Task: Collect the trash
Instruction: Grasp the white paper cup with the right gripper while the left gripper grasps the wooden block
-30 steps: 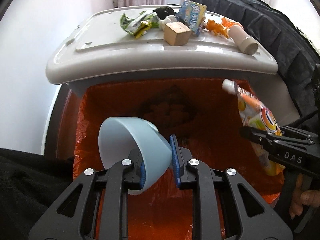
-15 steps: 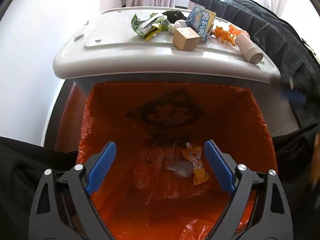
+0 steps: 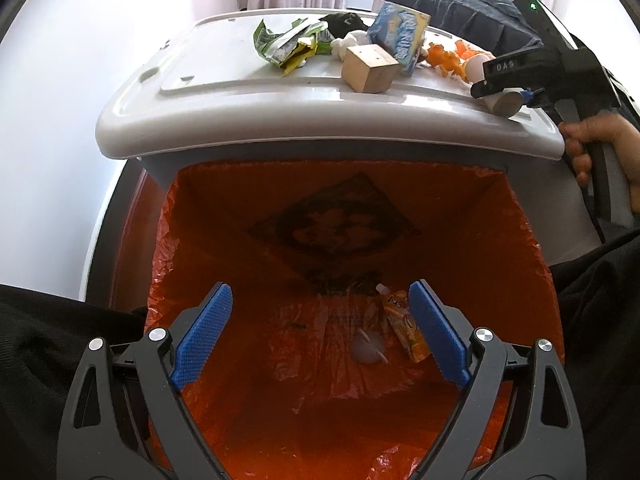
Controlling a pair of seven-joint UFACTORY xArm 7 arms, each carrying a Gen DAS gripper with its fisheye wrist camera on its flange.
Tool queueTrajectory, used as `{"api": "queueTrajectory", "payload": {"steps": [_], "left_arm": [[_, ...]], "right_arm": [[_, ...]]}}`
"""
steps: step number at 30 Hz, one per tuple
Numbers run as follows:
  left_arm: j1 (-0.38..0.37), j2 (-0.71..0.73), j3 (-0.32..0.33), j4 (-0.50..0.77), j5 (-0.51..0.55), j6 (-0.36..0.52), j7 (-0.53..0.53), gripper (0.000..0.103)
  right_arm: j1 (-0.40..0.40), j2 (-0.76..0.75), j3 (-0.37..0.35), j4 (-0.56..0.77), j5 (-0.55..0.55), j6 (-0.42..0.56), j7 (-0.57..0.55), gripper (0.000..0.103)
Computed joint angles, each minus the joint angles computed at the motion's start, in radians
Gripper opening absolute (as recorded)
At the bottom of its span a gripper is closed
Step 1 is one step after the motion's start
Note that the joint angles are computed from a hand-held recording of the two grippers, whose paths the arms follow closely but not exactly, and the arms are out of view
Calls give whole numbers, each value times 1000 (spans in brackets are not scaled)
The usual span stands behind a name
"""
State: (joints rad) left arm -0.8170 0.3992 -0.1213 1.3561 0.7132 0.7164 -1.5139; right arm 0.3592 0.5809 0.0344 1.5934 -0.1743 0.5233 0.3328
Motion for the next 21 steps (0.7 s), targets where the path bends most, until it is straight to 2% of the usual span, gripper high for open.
{"api": "queueTrajectory", "payload": {"steps": [4, 7, 10, 11, 13, 15, 21], "left_arm": [[0, -1, 4, 1, 5, -11, -7, 88], [-1, 10, 5, 40, 6, 10, 18, 88], [-7, 28, 18, 99, 27, 25, 34, 88], [-9, 40, 25, 127, 38, 29, 36, 88], [-10, 87, 45, 215, 57, 26, 48, 88], [-13, 152, 66, 321, 56, 37, 69, 88], [-36, 383, 156, 639, 9, 97, 156, 88]], "right_arm": [[-35, -16, 29, -39, 45, -40, -28, 48], [-116, -89, 95, -146, 163, -146, -81, 48], [-230, -216, 213, -297, 345, -276, -220, 49], [-229, -239, 219, -311, 371, -293, -235, 49], [-230, -289, 228, -369, 422, -354, -279, 49], [-268, -327, 272, -422, 508, -391, -362, 49], [-268, -334, 269, -440, 605, -384, -446, 49]]}}
